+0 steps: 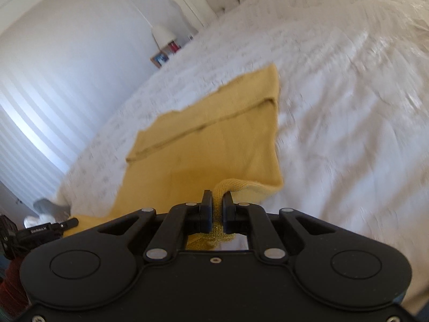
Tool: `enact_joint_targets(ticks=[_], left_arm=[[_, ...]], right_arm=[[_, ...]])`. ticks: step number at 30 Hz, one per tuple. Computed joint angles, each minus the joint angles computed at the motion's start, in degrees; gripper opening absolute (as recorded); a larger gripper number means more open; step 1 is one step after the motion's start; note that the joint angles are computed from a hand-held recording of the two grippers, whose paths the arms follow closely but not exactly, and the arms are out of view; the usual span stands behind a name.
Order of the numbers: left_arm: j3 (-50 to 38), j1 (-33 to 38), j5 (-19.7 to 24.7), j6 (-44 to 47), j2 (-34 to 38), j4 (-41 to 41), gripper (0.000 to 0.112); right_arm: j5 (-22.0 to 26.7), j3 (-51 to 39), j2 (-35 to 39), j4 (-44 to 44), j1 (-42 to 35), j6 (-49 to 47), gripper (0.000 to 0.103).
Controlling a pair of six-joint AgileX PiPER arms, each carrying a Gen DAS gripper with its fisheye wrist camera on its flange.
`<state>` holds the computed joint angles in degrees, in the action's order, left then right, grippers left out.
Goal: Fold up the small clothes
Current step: 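Lift the edge with both grippers, fold it over toward the collar, release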
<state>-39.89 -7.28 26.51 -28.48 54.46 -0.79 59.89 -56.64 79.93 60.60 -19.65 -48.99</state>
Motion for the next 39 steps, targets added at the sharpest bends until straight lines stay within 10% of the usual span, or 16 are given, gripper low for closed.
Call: enact_joint_targets(ticks=[24, 39], left_arm=[[-24.7, 10.1, -11.5, 31.1, 29.9, -30.0, 0.004], [-40.8, 11.0, -9.9, 15.6, 49.3, -13.5, 0.006]], right_arm=[[-17.0, -35.4, 30.4, 6.8, 13.0, 9.3, 0.014], [-18.7, -62.8, 51.6, -17.0, 19.2, 32.3, 0.015]])
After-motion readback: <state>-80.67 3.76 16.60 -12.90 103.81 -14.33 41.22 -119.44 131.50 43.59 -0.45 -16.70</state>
